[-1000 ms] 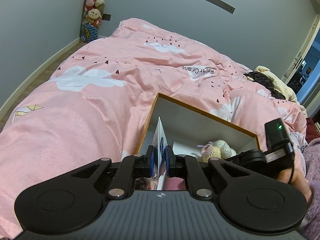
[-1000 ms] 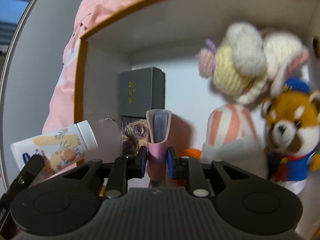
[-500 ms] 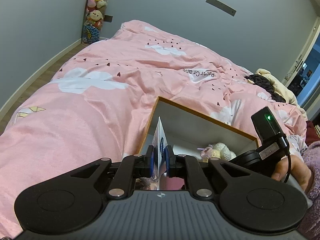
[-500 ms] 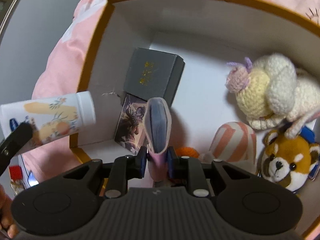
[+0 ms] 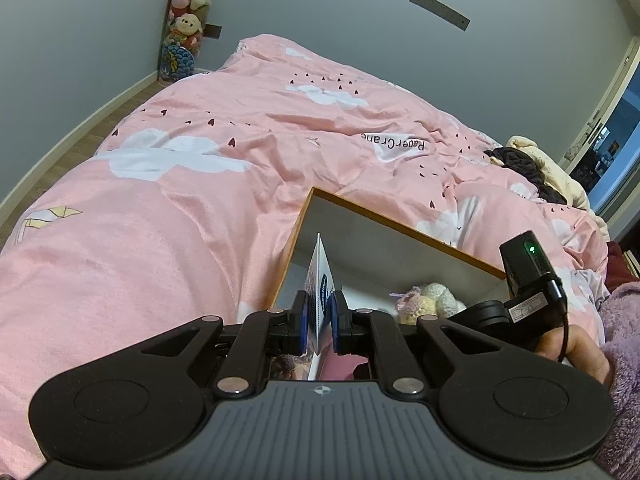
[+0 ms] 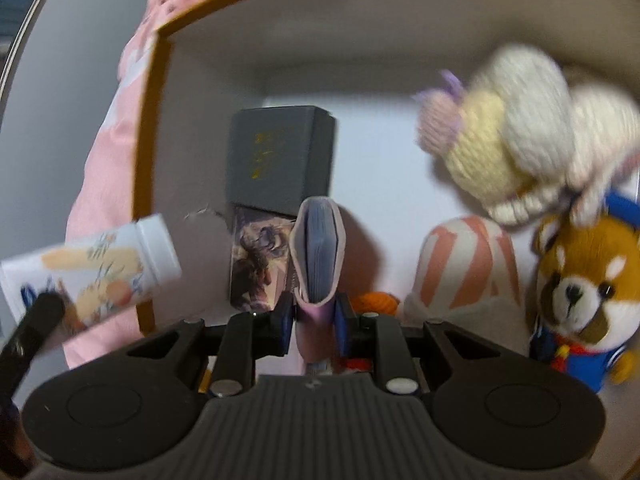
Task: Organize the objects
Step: 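Open the right gripper to release the wallet while the left carries the bottle over the box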
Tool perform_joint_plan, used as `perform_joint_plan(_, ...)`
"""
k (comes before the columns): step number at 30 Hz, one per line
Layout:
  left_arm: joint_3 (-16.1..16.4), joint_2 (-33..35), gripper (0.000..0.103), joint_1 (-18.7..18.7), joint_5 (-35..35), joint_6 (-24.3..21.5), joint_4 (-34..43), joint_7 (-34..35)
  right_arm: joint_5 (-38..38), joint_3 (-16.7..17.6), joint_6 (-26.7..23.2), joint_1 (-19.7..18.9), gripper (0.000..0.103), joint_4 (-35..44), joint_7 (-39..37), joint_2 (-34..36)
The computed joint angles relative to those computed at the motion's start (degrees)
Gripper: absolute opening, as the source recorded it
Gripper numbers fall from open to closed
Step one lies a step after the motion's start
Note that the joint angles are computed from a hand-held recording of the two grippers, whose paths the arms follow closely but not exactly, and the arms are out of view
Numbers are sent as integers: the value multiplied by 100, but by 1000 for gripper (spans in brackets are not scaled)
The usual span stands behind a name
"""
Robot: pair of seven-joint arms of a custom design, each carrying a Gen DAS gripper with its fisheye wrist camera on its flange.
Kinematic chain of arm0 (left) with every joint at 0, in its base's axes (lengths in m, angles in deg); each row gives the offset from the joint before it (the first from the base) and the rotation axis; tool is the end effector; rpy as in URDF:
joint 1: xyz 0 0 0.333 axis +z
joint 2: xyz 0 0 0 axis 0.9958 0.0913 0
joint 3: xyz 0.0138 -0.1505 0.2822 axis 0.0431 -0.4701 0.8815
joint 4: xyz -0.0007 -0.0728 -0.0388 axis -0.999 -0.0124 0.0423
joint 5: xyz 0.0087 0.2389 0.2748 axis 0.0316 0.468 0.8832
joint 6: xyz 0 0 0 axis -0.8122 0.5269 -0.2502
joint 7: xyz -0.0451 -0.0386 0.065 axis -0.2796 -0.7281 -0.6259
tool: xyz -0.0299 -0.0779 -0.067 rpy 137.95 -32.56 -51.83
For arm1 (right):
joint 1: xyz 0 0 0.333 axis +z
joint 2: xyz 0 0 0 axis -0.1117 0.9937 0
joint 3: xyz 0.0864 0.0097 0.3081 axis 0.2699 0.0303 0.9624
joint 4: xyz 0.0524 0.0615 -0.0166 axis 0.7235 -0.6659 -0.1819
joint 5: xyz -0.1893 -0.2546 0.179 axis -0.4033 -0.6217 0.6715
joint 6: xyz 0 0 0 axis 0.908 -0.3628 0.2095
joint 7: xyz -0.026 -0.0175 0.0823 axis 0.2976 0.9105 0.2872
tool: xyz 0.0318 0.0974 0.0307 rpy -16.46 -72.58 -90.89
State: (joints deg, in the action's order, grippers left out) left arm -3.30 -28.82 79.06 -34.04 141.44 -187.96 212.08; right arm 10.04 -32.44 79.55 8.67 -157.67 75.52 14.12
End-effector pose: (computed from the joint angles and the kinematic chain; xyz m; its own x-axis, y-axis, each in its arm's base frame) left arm 0.5048 -0.0669 0.4143 -0.2050 -0.9264 0.3158 -0.7645 -0.0500 -0.6427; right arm 0.6112 0.2663 0.3282 -0.1439 -0.8077 -0.5717 -0.9865 0.1627 0.0184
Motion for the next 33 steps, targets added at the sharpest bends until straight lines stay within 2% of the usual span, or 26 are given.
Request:
perform_joint_plan(3,-3,13,12,2,73,-4,-1,-72,35,1,175,51,23,-20,56,67)
perform_joint_plan(7,-19,1,12,-15,-19,-13,-1,-10,-387,-96,251,247,24,70,199,101)
perform_joint_plan(10,-21,-30,12,-28,-38,-70,-30,32,-746,-111,428,362,28,-33,-3,7)
perform_joint_plan(12,-16,-52,12,-40,-4,-74,-61,16,-1046,-128,405,423,51,-46,-230,-40)
perform_joint_plan(14,-5,-71,12,-49,34,-63,-84,-16,-1490,-199,364,536,55,-45,-499,-94)
perform_joint_plan(16,8,-89,12,-57,29,-56,-99,-12,-1921,-252,191,602,55,-6,-838,-147)
perform_joint_plan(19,25,-112,12,-71,-30,-56,-116,30,-2013,-169,-148,452,52,104,-1474,-191)
perform_joint_plan(20,28,-110,12,-75,-17,-53,-118,24,-2124,-181,-299,444,46,173,-1700,-197)
perform_joint_plan(24,33,-129,12,-100,-71,-79,-135,133,-2722,-283,-969,542,43,565,-2540,-114)
perform_joint_plan(28,14,-76,12,-121,45,-136,-114,85,-3051,-360,-1523,692,43,1092,-2901,159)
perform_joint_plan(33,-30,87,12,-101,173,-172,-31,-14,-3306,-437,-2393,874,44,2146,-3057,859)
